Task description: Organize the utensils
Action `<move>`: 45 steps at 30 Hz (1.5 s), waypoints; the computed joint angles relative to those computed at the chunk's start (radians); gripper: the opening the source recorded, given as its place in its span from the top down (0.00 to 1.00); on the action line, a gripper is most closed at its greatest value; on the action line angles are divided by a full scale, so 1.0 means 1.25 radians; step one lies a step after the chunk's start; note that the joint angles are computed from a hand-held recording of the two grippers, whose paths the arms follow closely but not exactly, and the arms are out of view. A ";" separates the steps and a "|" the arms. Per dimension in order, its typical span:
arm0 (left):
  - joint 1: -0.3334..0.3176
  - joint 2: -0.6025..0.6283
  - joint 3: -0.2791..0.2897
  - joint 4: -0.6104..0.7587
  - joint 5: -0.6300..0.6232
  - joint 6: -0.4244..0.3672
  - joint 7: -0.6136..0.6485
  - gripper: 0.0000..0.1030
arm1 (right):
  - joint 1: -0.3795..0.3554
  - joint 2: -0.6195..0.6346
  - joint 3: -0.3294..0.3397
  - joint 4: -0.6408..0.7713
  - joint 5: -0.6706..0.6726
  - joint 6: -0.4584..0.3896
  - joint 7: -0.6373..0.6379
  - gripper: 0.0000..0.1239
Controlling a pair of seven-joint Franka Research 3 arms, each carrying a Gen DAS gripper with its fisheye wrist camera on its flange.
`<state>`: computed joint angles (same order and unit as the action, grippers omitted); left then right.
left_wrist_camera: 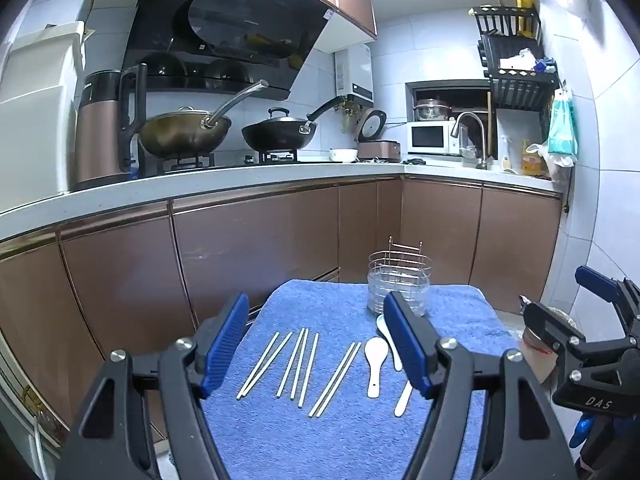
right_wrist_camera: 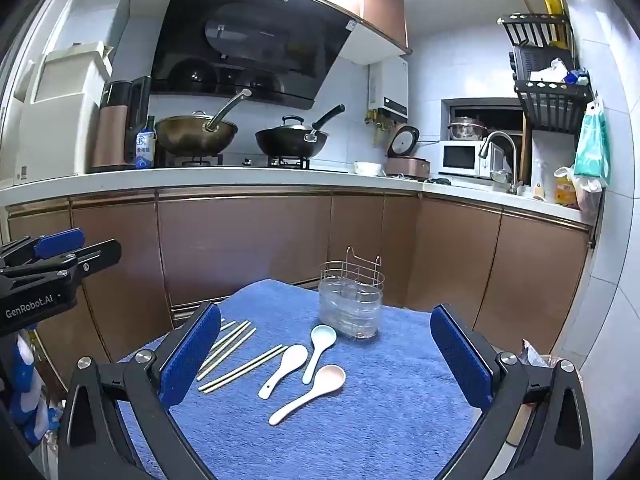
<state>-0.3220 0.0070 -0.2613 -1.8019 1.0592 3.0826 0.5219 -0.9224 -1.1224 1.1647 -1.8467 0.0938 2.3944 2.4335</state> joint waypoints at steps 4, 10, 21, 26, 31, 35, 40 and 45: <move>-0.003 0.003 0.000 0.003 0.003 -0.003 0.003 0.34 | 0.006 -0.007 -0.007 -0.011 -0.002 -0.007 0.004 0.17; -0.003 0.002 0.003 0.011 0.079 -0.009 -0.070 0.34 | -0.006 -0.016 -0.006 0.005 -0.008 -0.042 0.011 0.17; -0.005 0.005 -0.002 0.007 0.017 -0.019 -0.008 0.34 | -0.012 -0.025 -0.008 0.007 0.004 -0.042 0.004 0.17; -0.012 0.015 -0.001 0.019 -0.005 -0.036 0.021 0.34 | -0.013 -0.032 -0.009 -0.002 0.010 -0.032 0.012 0.17; -0.022 0.025 0.003 0.031 -0.007 -0.048 0.025 0.34 | -0.009 -0.032 -0.008 -0.010 0.010 -0.025 0.015 0.17; -0.030 0.031 0.009 0.039 0.024 -0.053 -0.007 0.34 | -0.010 -0.022 -0.005 -0.009 0.008 -0.027 0.014 0.17; -0.035 0.039 0.012 0.043 0.004 -0.054 0.011 0.34 | -0.018 -0.016 -0.001 0.001 0.007 -0.048 0.016 0.17; -0.043 0.043 0.014 0.047 -0.009 -0.064 0.034 0.34 | -0.022 -0.016 -0.001 0.010 0.008 -0.077 0.015 0.17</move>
